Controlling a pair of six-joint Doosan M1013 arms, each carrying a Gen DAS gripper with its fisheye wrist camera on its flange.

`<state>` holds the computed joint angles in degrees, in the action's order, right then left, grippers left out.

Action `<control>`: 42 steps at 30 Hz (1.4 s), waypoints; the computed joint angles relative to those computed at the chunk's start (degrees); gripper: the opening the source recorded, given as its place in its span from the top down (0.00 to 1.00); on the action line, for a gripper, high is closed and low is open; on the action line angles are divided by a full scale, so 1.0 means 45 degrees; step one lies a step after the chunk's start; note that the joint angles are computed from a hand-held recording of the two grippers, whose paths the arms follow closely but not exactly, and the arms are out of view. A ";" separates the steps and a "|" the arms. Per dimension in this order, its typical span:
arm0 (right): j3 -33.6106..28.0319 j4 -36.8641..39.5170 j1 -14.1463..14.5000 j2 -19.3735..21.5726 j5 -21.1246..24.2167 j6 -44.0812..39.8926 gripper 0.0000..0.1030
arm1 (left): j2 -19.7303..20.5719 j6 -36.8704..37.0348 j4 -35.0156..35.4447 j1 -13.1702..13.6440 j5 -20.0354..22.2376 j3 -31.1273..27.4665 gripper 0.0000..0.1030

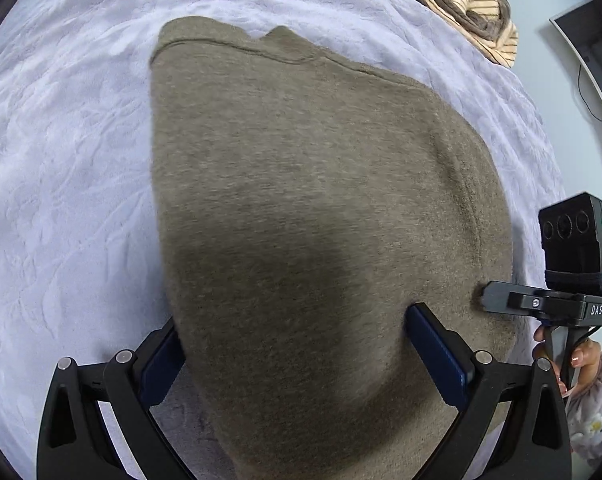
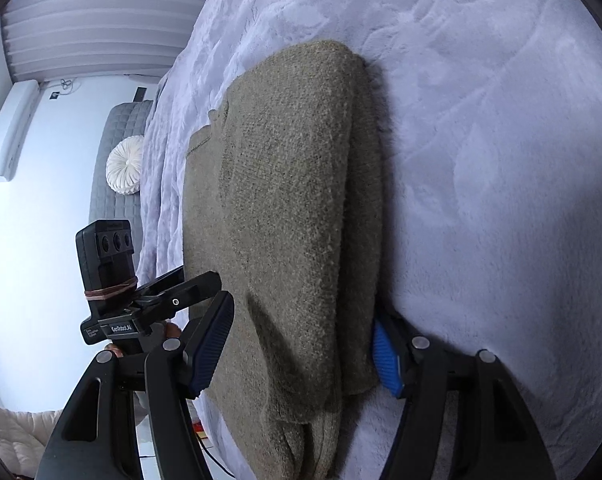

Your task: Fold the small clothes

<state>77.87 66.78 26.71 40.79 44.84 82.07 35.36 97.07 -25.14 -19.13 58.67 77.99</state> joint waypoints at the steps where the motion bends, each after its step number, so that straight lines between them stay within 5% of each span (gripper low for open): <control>1: -0.0102 0.0019 0.0052 0.0076 -0.0061 0.0039 0.34 | -0.0063 -0.0099 0.0257 -0.0077 -0.0149 0.0041 0.01; 2: -0.0184 -0.0117 0.0128 0.0109 -0.0192 0.0231 0.36 | -0.0163 -0.0187 0.0499 -0.0160 -0.0391 0.0135 0.03; 4: -0.0402 -0.0593 0.0229 0.0195 -0.0155 0.0831 0.60 | -0.0371 -0.0270 0.0876 -0.0274 -0.0782 0.0330 0.13; 6: -0.0217 0.0094 0.0242 0.0104 -0.0336 0.0563 0.67 | -0.0577 -0.0162 0.1037 -0.0332 -0.1095 0.0503 0.26; 12: -0.0090 0.1658 0.0336 -0.0132 -0.0450 -0.0233 0.69 | -0.0876 -0.0122 0.1559 -0.0403 -0.0938 0.0420 0.46; 23: -0.0480 0.1636 0.0883 -0.0545 -0.0615 0.0411 0.69 | -0.1963 0.0220 0.1493 -0.0209 -0.0527 0.0892 0.47; 42: -0.1468 0.0965 0.2487 -0.0259 -0.0034 0.1332 0.69 | -0.4708 -0.0437 0.2191 0.0730 -0.0375 0.4184 0.47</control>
<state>71.26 71.12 37.90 39.63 44.69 88.06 14.17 95.10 -15.29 -15.85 56.98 96.82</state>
